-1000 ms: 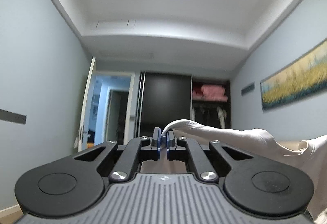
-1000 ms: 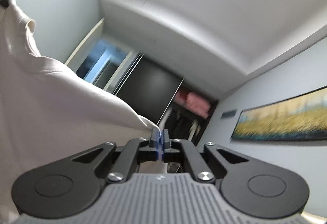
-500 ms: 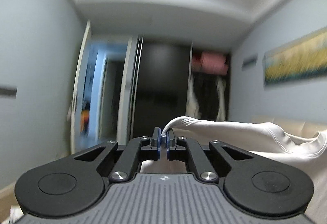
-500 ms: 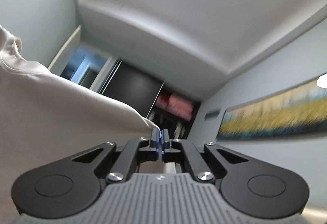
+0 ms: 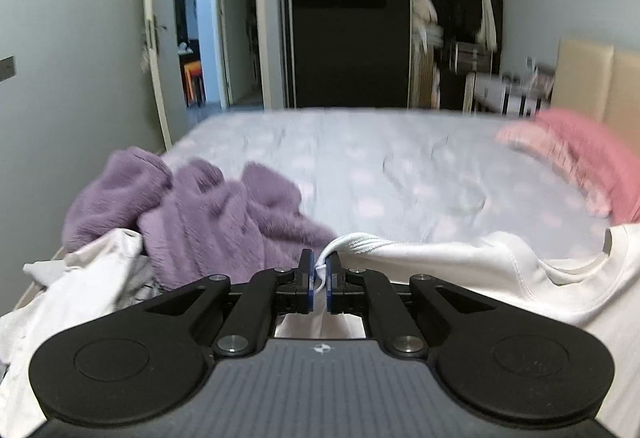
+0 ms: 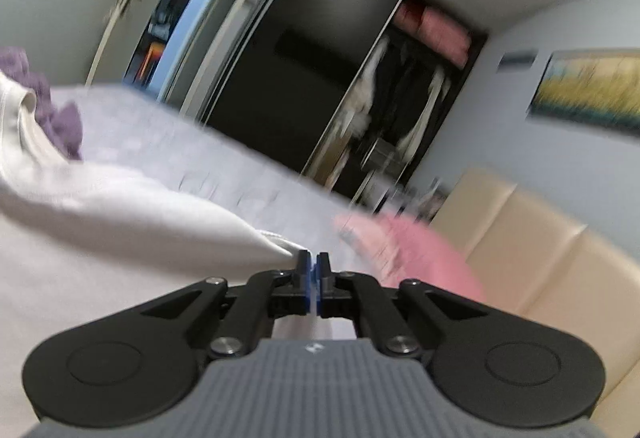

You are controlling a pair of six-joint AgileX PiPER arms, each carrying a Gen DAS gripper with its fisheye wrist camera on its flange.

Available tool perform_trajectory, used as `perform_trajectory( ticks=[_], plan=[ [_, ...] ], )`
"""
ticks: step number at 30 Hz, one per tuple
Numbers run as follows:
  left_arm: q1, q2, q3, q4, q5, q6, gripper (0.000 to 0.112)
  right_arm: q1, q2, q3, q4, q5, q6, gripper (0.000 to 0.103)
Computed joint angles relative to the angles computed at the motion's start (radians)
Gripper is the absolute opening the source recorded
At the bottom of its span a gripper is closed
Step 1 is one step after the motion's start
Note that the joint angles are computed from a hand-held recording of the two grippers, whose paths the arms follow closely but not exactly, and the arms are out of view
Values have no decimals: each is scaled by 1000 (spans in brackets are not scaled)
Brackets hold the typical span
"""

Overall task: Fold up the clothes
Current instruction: 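Raise the white T-shirt high with both grippers and swing it over the bed, then lower the T-shirt flat onto the sheet and open both grippers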

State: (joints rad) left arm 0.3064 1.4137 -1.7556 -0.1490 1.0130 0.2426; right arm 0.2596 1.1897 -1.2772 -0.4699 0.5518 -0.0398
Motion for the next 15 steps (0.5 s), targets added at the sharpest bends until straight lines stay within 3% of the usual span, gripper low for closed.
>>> perform_trajectory(
  ticks=[5, 9, 15],
  plan=[
    [-87, 41, 185, 120, -134, -66, 4, -10, 227, -11, -102, -52, 132, 2],
    [-117, 130, 197, 171, -166, -91, 4, -17, 361, -26, -118, -74, 188, 2],
    [-96, 180, 217, 117, -165, -49, 23, -27, 482, -73, -82, -64, 204, 7]
  ],
)
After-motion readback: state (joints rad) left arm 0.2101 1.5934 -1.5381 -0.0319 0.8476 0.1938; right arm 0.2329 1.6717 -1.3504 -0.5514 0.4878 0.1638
